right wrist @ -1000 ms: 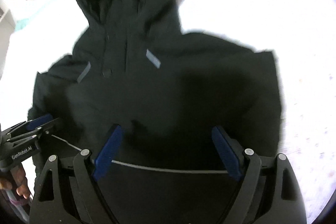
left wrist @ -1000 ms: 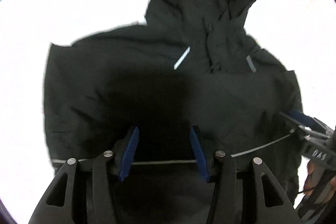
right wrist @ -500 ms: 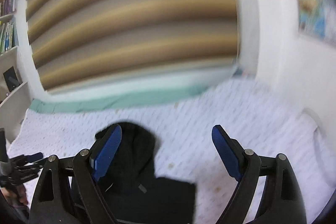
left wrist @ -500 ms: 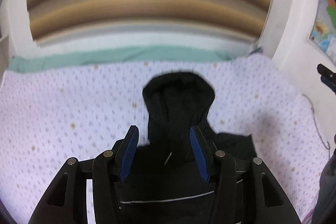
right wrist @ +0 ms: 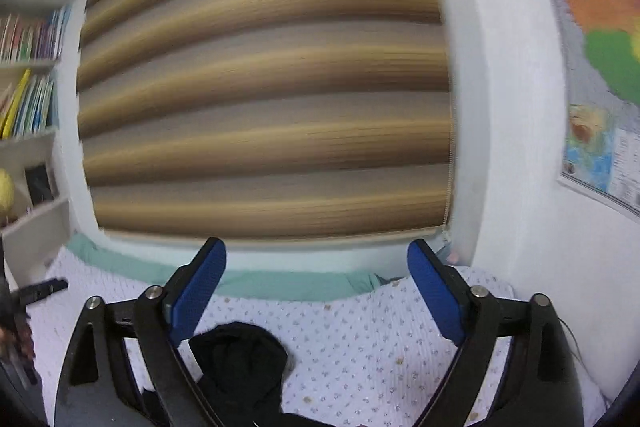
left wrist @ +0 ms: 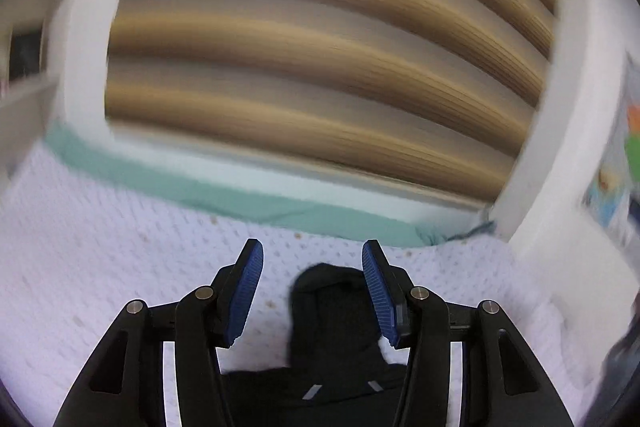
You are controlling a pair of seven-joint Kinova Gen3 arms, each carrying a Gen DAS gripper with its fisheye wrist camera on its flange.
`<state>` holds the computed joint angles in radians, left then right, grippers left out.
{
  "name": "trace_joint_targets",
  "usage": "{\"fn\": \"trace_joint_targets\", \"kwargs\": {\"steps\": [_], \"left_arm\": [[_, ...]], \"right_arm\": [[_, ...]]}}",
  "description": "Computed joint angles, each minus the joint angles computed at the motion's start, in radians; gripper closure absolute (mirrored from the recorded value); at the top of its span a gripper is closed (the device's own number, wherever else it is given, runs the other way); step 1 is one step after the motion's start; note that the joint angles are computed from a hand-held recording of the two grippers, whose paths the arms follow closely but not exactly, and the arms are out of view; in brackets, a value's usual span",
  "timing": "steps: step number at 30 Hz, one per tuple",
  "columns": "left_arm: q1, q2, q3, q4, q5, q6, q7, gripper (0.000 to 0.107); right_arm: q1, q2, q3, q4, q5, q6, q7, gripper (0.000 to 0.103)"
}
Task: Fold large clothes
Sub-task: 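Fold the hem toward the hood with both grippers and lower it, then grasp the hood with both grippers and lift it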
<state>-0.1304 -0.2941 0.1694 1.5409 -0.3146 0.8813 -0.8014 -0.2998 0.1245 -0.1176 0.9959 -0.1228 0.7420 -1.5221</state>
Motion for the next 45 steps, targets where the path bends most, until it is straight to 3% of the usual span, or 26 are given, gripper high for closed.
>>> {"fn": "trace_joint_targets", "kwargs": {"steps": [2, 4, 9, 11, 14, 17, 21, 24, 27, 28, 29, 30, 32, 34, 36, 40, 45], "left_arm": [[-0.086, 0.045, 0.033, 0.012, 0.062, -0.003, -0.068, 0.055], [-0.109, 0.103, 0.026, 0.055, 0.138, -0.051, -0.149, 0.055], [0.06, 0.267, -0.162, 0.155, 0.341, -0.255, -0.316, 0.051], [0.072, 0.336, -0.19, 0.169, 0.413, -0.309, -0.378, 0.049], [0.08, 0.441, -0.205, 0.182, 0.459, -0.388, -0.382, 0.047], [-0.021, 0.555, -0.115, 0.181, 0.581, -0.405, -0.437, 0.047], [-0.013, 0.674, -0.126, 0.176, 0.62, -0.442, -0.448, 0.047], [-0.049, 0.722, -0.089, 0.173, 0.667, -0.493, -0.457, 0.047], [-0.133, 0.746, -0.006, 0.19, 0.746, -0.565, -0.454, 0.047], [-0.165, 0.75, 0.034, 0.204, 0.771, -0.602, -0.482, 0.064], [-0.179, 0.75, 0.055, 0.21, 0.78, -0.624, -0.523, 0.092], [-0.175, 0.743, 0.057, 0.221, 0.772, -0.642, -0.554, 0.095], [-0.113, 0.727, 0.006, 0.225, 0.708, -0.645, -0.569, 0.099], [-0.057, 0.7, -0.039, 0.225, 0.654, -0.636, -0.545, 0.099], [-0.047, 0.661, -0.038, 0.236, 0.639, -0.632, -0.564, 0.099], [0.085, 0.569, -0.136, 0.261, 0.506, -0.586, -0.516, 0.1], [0.087, 0.481, -0.127, 0.336, 0.505, -0.56, -0.506, 0.1]], "right_arm": [[0.05, 0.085, -0.073, -0.059, -0.051, 0.07, 0.004, 0.009], [0.061, 0.177, -0.082, -0.116, -0.132, 0.123, -0.02, 0.009], [-0.065, 0.409, 0.088, -0.202, -0.245, 0.201, -0.095, 0.009], [-0.085, 0.5, 0.086, -0.252, -0.231, 0.26, -0.107, 0.009], [-0.04, 0.593, -0.033, -0.255, -0.221, 0.258, -0.092, 0.009], [-0.027, 0.713, -0.149, -0.307, -0.133, 0.266, -0.13, 0.009], [-0.054, 0.836, -0.154, -0.387, -0.089, 0.277, -0.162, 0.009], [0.004, 0.899, -0.246, -0.379, -0.161, 0.213, -0.164, 0.009], [0.012, 0.925, -0.259, -0.372, -0.183, 0.172, -0.147, 0.009], [-0.013, 0.929, -0.227, -0.394, -0.159, 0.187, -0.157, 0.015], [-0.039, 0.937, -0.195, -0.42, -0.133, 0.219, -0.162, 0.036], [-0.052, 0.945, -0.182, -0.452, -0.123, 0.251, -0.168, 0.047], [-0.062, 0.943, -0.177, -0.463, -0.119, 0.268, -0.169, 0.08], [-0.065, 0.908, -0.178, -0.412, -0.098, 0.227, -0.152, 0.086], [-0.065, 0.853, -0.172, -0.325, -0.09, 0.167, -0.141, 0.089], [0.01, 0.735, -0.246, -0.141, -0.106, 0.096, -0.064, 0.092], [0.098, 0.591, -0.296, 0.088, -0.151, 0.047, 0.002, 0.093]]}}
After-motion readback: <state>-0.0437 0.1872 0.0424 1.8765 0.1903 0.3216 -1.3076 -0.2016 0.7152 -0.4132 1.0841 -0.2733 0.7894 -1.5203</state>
